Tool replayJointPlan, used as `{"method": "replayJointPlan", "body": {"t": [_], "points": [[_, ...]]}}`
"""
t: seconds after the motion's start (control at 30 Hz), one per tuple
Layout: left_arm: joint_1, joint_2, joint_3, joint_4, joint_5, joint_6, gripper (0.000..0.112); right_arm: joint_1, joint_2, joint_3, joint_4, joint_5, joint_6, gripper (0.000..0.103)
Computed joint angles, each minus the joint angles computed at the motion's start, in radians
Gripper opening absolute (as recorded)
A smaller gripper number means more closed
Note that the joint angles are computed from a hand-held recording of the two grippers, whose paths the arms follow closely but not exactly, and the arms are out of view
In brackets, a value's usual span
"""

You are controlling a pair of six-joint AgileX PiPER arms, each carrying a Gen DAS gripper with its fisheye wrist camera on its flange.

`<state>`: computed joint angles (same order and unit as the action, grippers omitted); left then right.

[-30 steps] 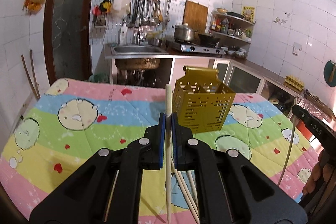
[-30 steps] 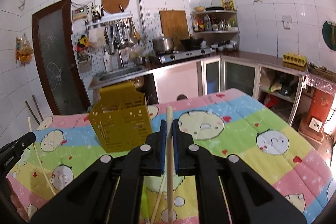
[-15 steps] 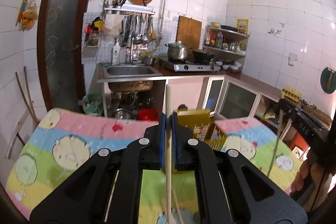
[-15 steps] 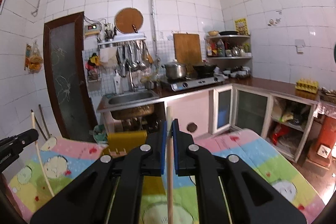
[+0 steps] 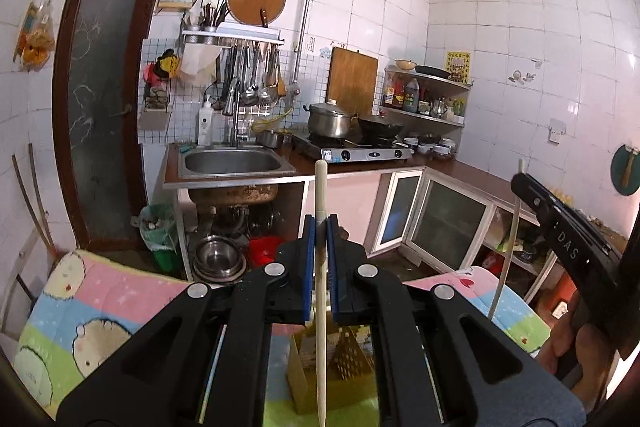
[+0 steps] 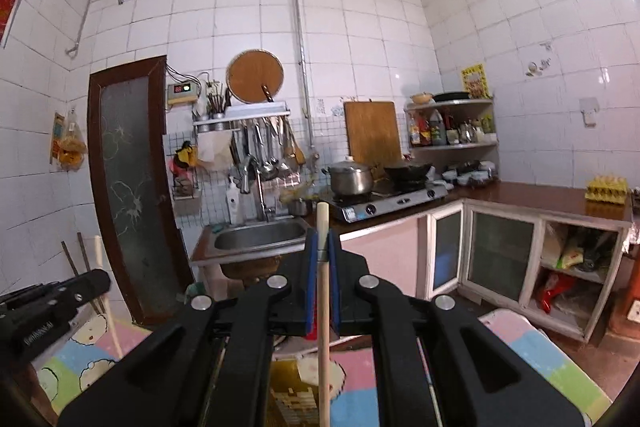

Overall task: Organize utensils
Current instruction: 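Lift both held chopsticks and carry them over the yellow slotted holder, then open both grippers to drop the chopsticks into the holder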

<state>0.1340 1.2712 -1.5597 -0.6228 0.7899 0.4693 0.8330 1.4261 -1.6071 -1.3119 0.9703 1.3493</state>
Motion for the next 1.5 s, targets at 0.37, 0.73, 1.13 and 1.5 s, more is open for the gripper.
{"method": "replayJointPlan", "body": {"t": [0.37,0.73,1.13,1.5], "points": [[-0.118,0.142,-0.023,0.08,-0.195,-0.044,0.005,-0.194,0.113,-0.031,0.015,-0.233,0.129,0.006],[-0.099,0.228,-0.081,0.001,-0.219,0.004,0.005,-0.222,0.143,0.094,-0.066,-0.303,0.215,0.006],[-0.156,0.229,0.038,0.114,-0.295,-0.034,0.005,-0.225,0.14,0.144,-0.039,-0.328,0.186,0.006],[0.012,0.052,0.14,0.135,-0.137,-0.012,0.086,-0.104,0.009,0.171,0.184,-0.094,0.015,0.058]]}}
